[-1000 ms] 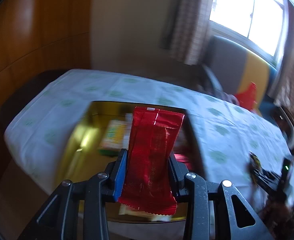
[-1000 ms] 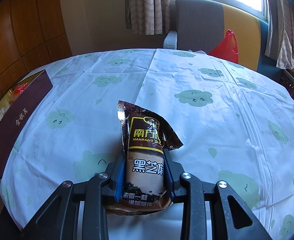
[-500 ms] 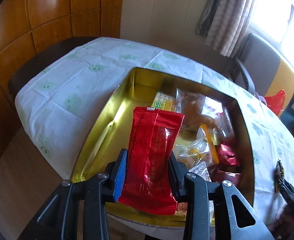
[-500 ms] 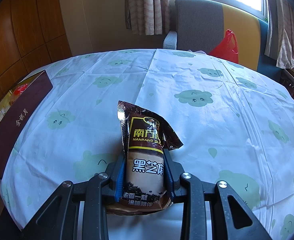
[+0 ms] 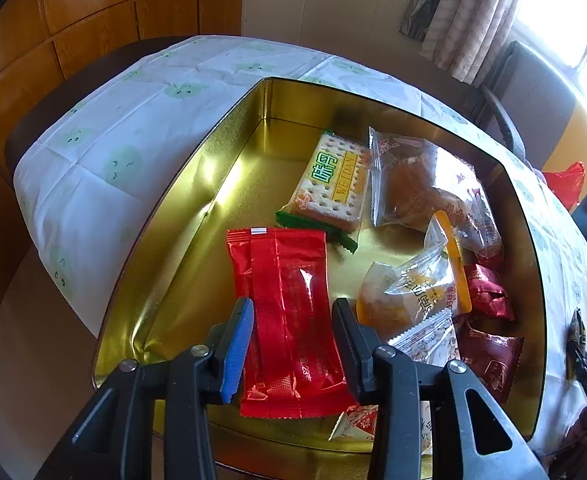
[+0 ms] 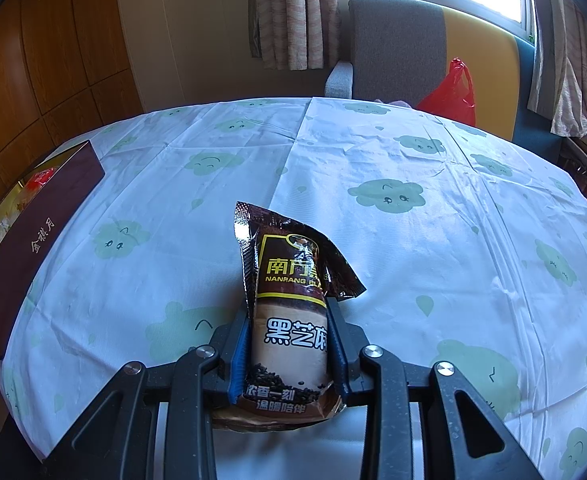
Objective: Organize snacks
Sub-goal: 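Open the left gripper and release the red pack in the tin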
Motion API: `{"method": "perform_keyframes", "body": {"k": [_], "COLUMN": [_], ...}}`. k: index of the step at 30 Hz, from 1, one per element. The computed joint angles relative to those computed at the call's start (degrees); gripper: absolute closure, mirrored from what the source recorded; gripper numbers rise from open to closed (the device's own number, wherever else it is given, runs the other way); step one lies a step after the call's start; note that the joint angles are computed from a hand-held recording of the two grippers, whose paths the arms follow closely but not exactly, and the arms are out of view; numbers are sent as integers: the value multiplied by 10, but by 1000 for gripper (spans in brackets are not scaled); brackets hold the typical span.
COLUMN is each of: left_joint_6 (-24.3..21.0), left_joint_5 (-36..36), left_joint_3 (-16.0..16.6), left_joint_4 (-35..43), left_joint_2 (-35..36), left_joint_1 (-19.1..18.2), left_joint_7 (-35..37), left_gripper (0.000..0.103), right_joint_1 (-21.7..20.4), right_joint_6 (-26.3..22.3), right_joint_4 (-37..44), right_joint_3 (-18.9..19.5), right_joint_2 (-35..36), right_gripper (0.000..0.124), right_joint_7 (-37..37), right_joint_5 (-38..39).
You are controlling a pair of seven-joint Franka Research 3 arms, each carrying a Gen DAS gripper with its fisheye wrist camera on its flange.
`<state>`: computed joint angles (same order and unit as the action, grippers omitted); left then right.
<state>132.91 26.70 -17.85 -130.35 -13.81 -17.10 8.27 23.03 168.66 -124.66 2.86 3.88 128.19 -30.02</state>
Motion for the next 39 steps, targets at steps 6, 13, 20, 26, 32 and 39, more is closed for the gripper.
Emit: {"method": "perform_keyframes", "body": {"k": [6, 13, 20, 26, 32, 39], "left_joint_6": [-29, -74, -121, -148, -154, -166], "left_joint_5": [20, 39, 76, 113, 130, 148], "left_joint_3": [-9, -16, -29, -38, -42, -47], "left_joint_4": [14, 28, 42, 61, 69, 75], "left_joint_2": [7, 9, 3, 3, 6, 13], "left_joint_1": [-3, -12, -22, -33, -41, -49], "left_joint_7": [-8, -32, -56, -67, -74, -84], "left_gripper": [62, 62, 62, 62, 62, 62], "right_joint_1": [0, 1, 3, 4, 4, 5], "right_joint_6": [0, -4, -12, -17, -27, -52], "right_joint_4": [0, 3, 7, 9, 11, 21], "right_joint_3": [-1, -3, -3, -2, 1, 6], "right_joint_2": [0, 1, 2, 2, 1, 3], "right_gripper": [89, 89, 89, 89, 90, 90], "right_joint_7": [2, 13, 34, 48, 53, 36], "right_joint_5": [-3, -18, -41, -55, -60, -46]}}
